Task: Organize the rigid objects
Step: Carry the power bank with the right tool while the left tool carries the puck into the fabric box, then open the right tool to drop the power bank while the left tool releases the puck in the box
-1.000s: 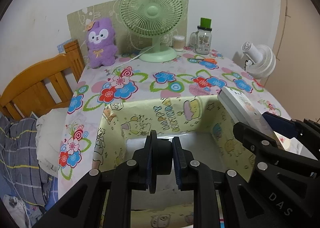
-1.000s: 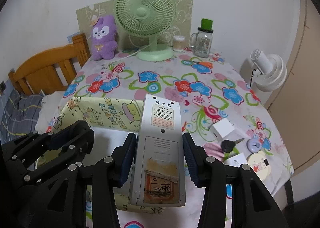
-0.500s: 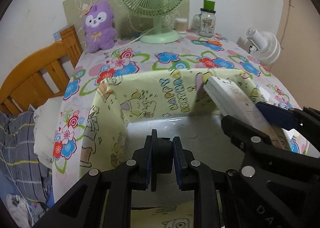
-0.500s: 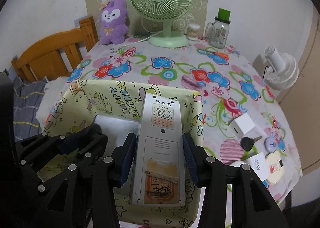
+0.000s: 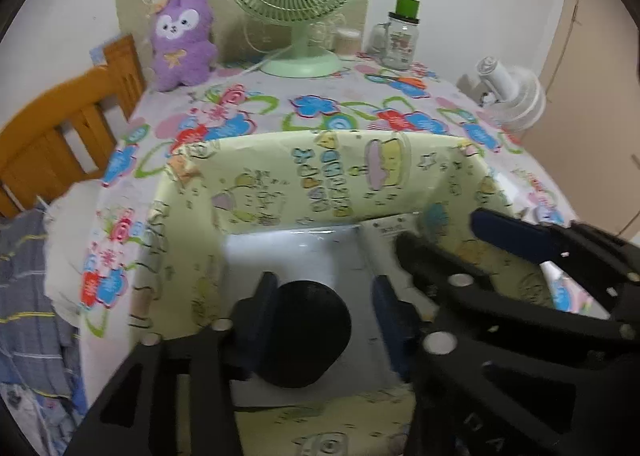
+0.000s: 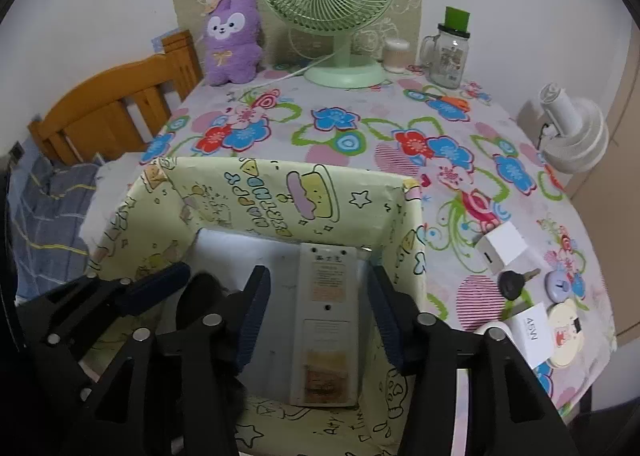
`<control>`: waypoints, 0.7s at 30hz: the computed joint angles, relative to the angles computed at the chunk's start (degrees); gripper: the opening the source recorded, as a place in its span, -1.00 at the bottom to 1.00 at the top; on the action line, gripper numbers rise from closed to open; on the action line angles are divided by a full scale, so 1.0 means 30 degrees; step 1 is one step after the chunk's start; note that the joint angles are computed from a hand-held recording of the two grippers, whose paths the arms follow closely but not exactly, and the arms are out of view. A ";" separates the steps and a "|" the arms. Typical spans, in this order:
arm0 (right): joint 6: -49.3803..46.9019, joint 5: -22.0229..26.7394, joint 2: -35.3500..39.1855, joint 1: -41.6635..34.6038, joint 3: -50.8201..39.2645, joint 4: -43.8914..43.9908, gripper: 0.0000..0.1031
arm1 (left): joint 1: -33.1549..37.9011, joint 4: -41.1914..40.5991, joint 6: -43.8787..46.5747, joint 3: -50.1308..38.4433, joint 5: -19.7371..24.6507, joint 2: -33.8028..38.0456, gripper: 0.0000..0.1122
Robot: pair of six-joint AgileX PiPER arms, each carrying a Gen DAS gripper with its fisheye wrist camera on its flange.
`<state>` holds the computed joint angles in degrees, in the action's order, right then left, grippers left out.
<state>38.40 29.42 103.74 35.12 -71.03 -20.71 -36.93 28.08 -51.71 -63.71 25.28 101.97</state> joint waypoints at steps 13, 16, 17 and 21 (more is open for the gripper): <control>-0.1022 0.0389 -0.1074 -0.0105 0.0077 0.1249 0.51 | -0.0633 0.0471 -0.1145 0.0090 0.0732 -0.1175 0.57; -0.0545 0.0631 -0.1388 0.0014 0.0216 0.0719 0.52 | -0.0991 0.1029 -0.1763 0.0001 0.1230 -0.1320 0.57; -0.0231 0.0696 -0.1570 0.0072 0.0345 0.0382 0.52 | -0.1053 0.1168 -0.1875 -0.0005 0.1303 -0.1362 0.57; 0.0568 0.0807 -0.2191 0.0162 0.0811 -0.0472 0.58 | -0.1537 0.1810 -0.2430 -0.0255 0.1828 -0.1411 0.57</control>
<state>40.11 31.84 97.17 35.60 -68.60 -22.13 -41.54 33.51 -59.00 -64.47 30.77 97.74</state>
